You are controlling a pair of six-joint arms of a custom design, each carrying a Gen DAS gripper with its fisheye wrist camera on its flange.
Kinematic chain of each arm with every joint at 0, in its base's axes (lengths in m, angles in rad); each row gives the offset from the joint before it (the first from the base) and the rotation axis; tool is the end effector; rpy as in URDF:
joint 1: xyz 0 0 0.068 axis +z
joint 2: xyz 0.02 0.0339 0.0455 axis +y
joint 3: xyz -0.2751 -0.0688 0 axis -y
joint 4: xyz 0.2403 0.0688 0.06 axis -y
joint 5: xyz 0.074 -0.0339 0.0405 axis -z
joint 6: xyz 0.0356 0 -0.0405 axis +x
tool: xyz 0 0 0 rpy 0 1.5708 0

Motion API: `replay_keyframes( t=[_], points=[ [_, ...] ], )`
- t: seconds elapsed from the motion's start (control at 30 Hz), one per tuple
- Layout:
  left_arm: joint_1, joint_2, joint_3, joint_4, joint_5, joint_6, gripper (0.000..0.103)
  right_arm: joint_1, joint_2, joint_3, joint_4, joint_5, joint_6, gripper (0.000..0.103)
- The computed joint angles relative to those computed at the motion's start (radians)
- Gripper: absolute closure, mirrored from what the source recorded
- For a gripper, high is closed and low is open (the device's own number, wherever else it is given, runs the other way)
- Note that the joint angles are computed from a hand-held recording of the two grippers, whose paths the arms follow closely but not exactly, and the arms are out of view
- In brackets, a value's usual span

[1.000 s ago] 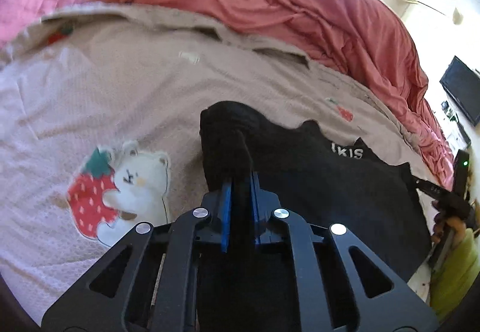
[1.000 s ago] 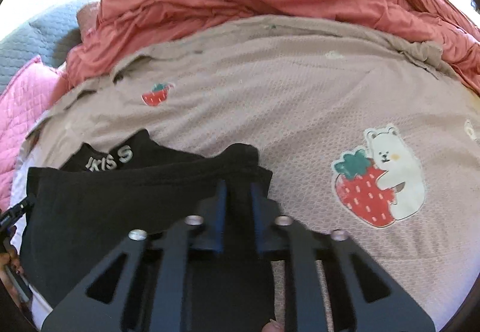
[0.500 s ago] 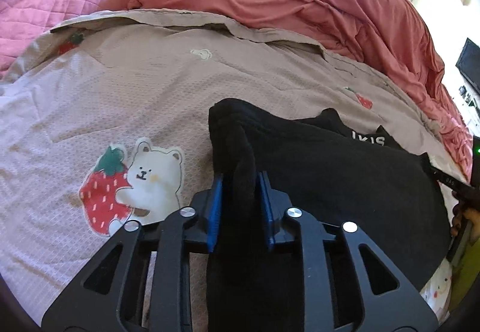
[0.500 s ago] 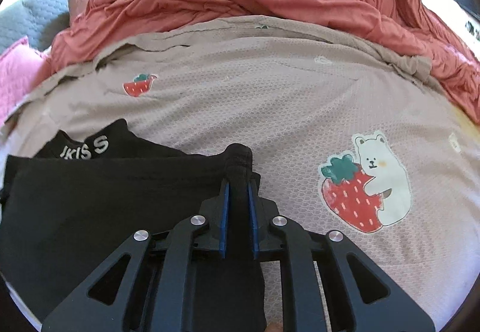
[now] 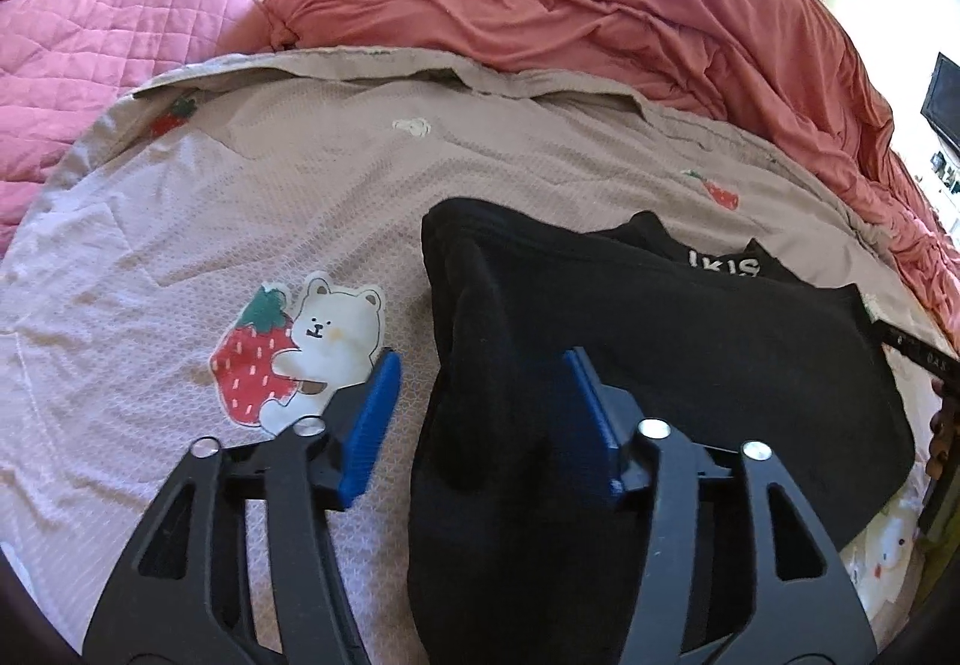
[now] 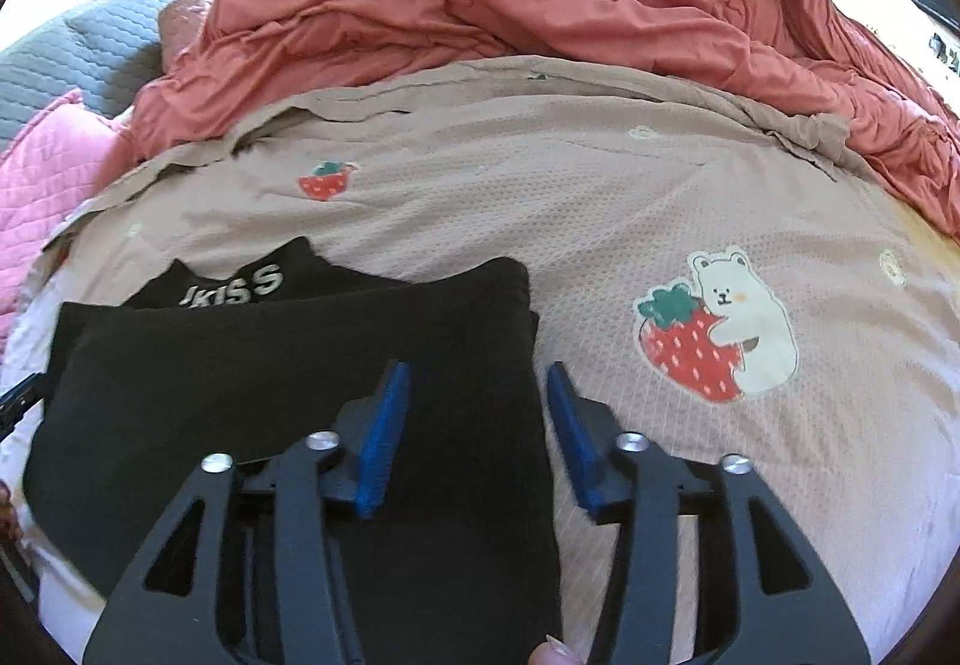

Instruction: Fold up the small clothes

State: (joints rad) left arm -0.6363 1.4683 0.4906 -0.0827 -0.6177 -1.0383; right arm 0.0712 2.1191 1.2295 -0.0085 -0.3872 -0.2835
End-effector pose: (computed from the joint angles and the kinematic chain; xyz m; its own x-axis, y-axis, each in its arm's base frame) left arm 0.1942 -0.1179 0.1315 -0.5776 -0.4465 -0.6834 -0.4742 0.8649 -0.1643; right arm 0.4259 0.0439 0.1157 -0.6650 -0.3071 -0.6808 -0.5068 0.8551 0.1093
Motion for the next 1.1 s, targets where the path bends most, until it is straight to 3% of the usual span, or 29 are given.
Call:
replay_keyframes(
  t=[0.4, 0.7, 0.73, 0.8, 1.1],
  points=[
    [-0.115, -0.027, 0.046, -0.152, -0.073, -0.154, 0.038, -0.047, -0.174, -0.255, 0.064, -0.094, -0.101, 0.047],
    [-0.247, 0.012, 0.083, -0.261, -0.098, -0.294, 0.023, -0.057, -0.227, -0.345, 0.064, -0.127, -0.151, 0.047],
    [-0.263, 0.018, 0.087, -0.278, -0.1, -0.312, 0.02, -0.058, -0.233, -0.351, 0.062, -0.129, -0.158, 0.038],
    [-0.304, 0.036, 0.096, -0.319, -0.103, -0.358, 0.02, -0.064, -0.248, -0.372, 0.073, -0.136, -0.167, 0.033],
    [-0.403, 0.097, 0.139, -0.406, -0.151, -0.444, 0.021, -0.073, -0.275, -0.407, 0.061, -0.154, -0.194, 0.033]
  ],
)
